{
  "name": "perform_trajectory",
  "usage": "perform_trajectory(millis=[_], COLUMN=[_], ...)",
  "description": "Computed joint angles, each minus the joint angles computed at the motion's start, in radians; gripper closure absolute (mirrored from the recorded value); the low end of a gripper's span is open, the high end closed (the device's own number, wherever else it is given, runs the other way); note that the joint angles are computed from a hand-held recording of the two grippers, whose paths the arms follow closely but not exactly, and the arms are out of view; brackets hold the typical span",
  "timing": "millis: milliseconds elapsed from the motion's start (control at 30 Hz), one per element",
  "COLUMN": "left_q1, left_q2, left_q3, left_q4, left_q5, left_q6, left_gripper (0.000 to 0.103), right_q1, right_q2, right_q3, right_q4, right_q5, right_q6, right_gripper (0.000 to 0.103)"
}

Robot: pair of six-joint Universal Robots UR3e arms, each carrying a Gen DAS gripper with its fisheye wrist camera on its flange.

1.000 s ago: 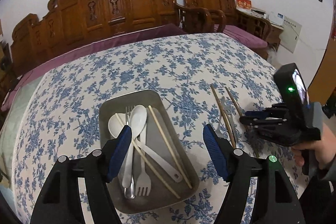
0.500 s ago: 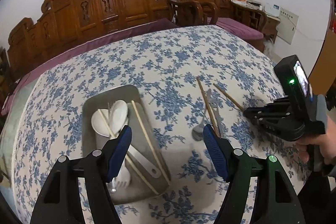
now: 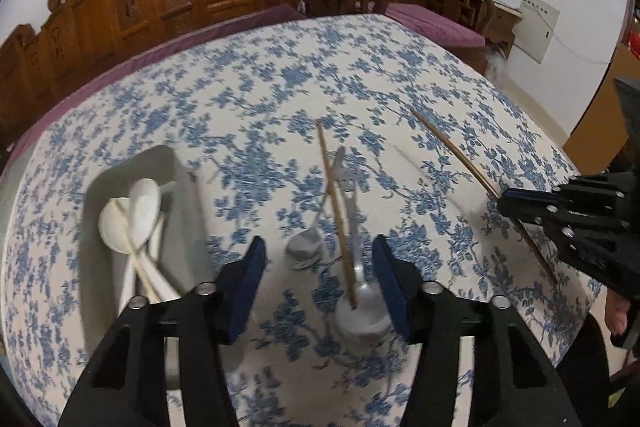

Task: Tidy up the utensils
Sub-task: 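Grasp a wooden chopstick with the right tool while the left tool grasps another chopstick, then carry both chopsticks over the grey tray with both tools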

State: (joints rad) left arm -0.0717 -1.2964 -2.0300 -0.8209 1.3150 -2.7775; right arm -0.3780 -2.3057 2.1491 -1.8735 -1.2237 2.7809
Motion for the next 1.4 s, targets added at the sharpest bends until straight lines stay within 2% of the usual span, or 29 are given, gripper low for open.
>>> perform_trajectory(millis=[133, 267, 400, 533, 900, 1033, 1167, 1400], left_q1=[-0.052, -0.099, -0.122, -0.123, -0.158, -0.132, -0.130, -0.157], left_q2=[-0.106, -0.223, -0.322, -0.371, -0.439, -0.439, -0.459, -0.511], left_q3=[0.062, 0.127, 0.188, 0.231, 0.301, 0.305, 0.342, 0.414], left_q4=[-0.002, 0.005, 0.011, -0.006, -0.027, -0.055, -0.091, -0.132], left_q5=[0.026, 0.065, 0.091, 0.085, 0.114, 0.079, 0.081, 0.138], left_q6=[-0.043, -0.084, -0.123, -0.147, -0.178, -0.200, -0.208, -0.212], left_gripper=[0.068, 0.075, 0.087, 0.092, 0.093, 0.093, 0.094, 0.095], right_q1=[-0.058, -0.118, -0.155, -0.169, -0.201, -0.202, -0.187, -0.220], right_q2=[-0.037, -0.060, -0.072, -0.075, -0.084, -0.086, -0.087, -0.095], right_q3=[-0.007, -0.021, -0.030, -0.032, -0.029, -0.025, -0.017, -0.020], right_q4=[0.057, 0.109, 0.137, 0.147, 0.171, 0.196, 0.190, 0.221], right_q5=[0.040, 0.081, 0.104, 0.114, 0.125, 0.134, 0.136, 0.159], right_q6=[-0.055, -0.099, -0.125, -0.132, -0.152, -0.153, -0.144, -0.160], right_gripper=[0.097, 0.097, 0.097, 0.097, 0.097, 0.097, 0.097, 0.097])
